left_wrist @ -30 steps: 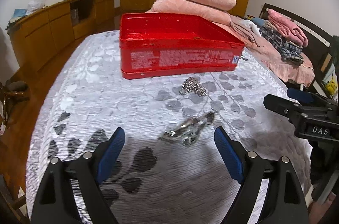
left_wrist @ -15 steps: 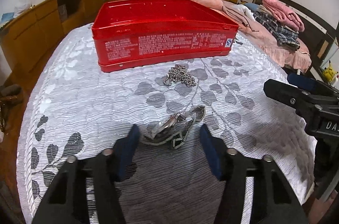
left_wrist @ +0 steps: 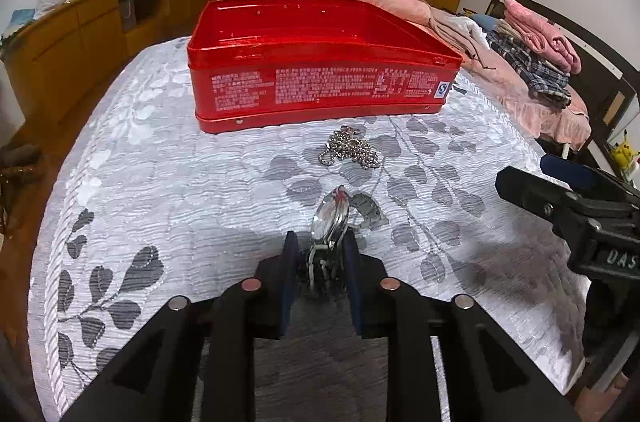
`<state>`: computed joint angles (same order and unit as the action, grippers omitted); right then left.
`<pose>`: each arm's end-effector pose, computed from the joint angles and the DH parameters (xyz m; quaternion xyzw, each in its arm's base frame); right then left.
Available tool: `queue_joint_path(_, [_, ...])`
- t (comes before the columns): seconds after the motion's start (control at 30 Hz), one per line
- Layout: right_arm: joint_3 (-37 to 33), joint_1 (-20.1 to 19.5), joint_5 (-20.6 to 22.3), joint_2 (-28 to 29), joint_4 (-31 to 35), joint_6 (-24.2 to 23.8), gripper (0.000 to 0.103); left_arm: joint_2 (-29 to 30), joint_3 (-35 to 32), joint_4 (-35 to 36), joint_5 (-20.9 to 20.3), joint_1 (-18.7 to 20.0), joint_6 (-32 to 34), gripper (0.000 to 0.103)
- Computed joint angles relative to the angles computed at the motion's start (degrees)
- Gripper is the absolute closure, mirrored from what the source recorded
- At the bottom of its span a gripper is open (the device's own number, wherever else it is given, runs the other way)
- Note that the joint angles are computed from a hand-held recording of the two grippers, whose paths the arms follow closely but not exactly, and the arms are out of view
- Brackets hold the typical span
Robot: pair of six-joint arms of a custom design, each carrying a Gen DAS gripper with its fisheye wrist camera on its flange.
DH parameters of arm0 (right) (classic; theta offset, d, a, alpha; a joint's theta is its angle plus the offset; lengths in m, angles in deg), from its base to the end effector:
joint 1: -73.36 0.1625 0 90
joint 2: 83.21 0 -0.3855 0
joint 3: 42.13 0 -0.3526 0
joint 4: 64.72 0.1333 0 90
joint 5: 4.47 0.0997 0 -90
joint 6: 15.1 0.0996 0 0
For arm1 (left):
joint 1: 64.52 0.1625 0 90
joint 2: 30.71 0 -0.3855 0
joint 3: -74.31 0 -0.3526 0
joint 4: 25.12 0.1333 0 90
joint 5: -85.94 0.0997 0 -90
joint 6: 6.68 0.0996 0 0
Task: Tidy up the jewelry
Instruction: 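Grasp the silver watch with the left tool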
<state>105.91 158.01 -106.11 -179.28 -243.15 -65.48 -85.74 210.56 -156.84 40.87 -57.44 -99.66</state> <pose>0.0834 -0.3238 0.2489 0.3325 -0.8850 0.2301 0.2306 -0.2794 -0.2399 0.0121 0.0524 0.8777 -0.3482 0.3249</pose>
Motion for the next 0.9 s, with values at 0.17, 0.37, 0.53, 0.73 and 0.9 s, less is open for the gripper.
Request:
queue_joint_path(0.17, [-0.05, -0.08, -0.11, 0.6, -0.05, -0.09, 0.006, 1.33, -1.6, -0.89, 0.4, 1.73, 3.1, 0.065])
queue_joint_path(0.37, [-0.29, 0.19, -0.06, 1.24, 0.11, 0.22, 0.006, -0.33, 0.6, -3.19, 0.82, 1.49, 0.48, 0.088])
queue_joint_path(0.53, [-0.34, 1.04, 0.77, 1.11, 1.42, 0.26, 0.006, -2.08, 1.41, -0.17, 1.78, 0.5, -4.4, 0.089])
queue_joint_path(0.73, [-1.04, 3.05, 2.79, 2.11, 3.6, 1.08, 0.006, -6.32, 0.84, 13.23, 3.4, -0.71, -14.01, 0.089])
queue_joint_path(0.9, [-1.62, 5.19, 1.87, 5.91, 1.88, 2.04, 0.007, -9.43, 0.91, 19.76, 3.85, -0.21, -18.29, 0.089])
